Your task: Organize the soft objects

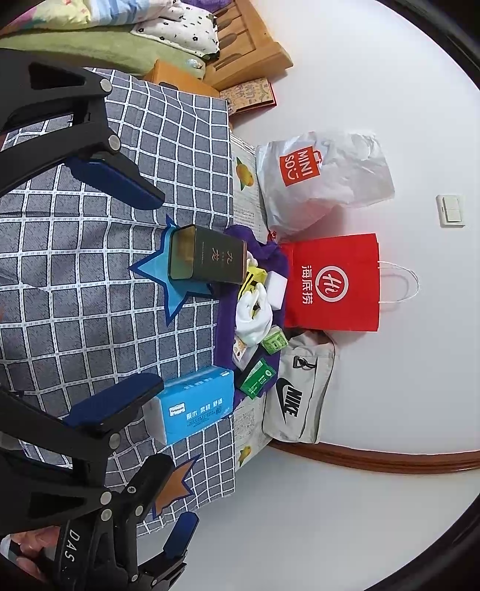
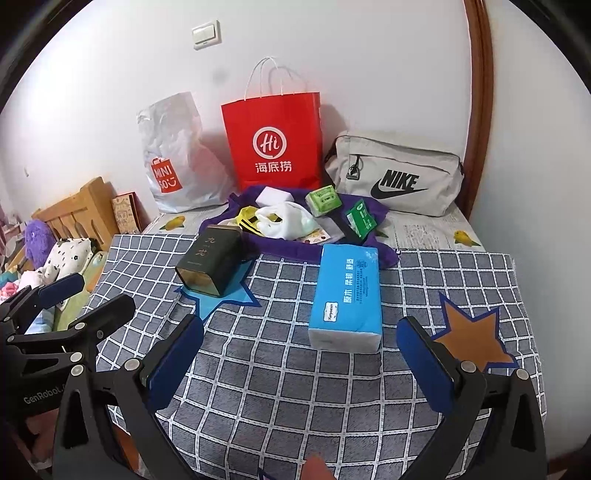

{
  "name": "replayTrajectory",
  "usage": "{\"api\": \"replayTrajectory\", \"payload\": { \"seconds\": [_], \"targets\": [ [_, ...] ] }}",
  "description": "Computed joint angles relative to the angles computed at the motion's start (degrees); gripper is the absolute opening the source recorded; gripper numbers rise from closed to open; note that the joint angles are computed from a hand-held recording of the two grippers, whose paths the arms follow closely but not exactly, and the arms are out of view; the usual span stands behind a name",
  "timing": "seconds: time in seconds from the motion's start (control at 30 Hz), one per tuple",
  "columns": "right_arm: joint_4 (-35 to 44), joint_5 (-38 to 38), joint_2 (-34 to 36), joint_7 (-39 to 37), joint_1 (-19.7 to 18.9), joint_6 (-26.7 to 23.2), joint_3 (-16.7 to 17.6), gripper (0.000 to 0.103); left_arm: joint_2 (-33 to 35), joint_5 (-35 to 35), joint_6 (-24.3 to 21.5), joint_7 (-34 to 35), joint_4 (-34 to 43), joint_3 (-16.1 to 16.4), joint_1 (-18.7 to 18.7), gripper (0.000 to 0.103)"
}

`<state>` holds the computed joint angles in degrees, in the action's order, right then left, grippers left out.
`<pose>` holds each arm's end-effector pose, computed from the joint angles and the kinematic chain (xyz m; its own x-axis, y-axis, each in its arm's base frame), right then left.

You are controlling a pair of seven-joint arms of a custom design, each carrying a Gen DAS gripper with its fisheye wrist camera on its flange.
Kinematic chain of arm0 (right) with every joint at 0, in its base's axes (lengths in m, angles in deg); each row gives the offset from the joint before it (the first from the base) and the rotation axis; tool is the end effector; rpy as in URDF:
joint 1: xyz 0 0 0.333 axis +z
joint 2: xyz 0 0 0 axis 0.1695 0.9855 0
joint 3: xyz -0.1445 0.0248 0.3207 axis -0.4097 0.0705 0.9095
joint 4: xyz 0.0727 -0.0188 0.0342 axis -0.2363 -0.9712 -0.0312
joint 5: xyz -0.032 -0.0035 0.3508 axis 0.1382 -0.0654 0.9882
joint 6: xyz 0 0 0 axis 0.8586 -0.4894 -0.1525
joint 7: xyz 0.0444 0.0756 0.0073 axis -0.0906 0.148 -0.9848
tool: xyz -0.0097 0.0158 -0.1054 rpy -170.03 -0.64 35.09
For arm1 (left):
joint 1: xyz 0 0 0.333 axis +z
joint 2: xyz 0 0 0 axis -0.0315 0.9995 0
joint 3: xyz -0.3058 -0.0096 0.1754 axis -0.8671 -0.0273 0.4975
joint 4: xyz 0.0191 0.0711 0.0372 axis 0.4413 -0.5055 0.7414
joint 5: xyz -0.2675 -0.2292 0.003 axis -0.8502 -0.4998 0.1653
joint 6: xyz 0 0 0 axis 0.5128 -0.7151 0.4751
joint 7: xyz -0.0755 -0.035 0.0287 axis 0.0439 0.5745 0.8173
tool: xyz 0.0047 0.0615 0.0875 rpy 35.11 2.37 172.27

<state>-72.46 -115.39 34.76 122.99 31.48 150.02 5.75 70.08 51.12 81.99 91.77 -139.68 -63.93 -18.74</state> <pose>0.5613 0.2644 0.5568 -0.0229 -0.9983 -0.0529 -0.6766 0.0544 -0.7343 0.5671 -0.2530 0.5714 -0.1773 -0.9841 -0.0065 -0.6549 0.1229 -0.7457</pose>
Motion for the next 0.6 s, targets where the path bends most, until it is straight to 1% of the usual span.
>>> {"api": "replayTrajectory", "payload": {
  "seconds": [0.6],
  "targets": [
    [-0.8,-0.6,-0.8,0.6,-0.3,-0.4,0.1,0.103,-0.1,0.4,-0.4,-0.4,0.2,-0.2,-0.1,0.09]
  ]
}}
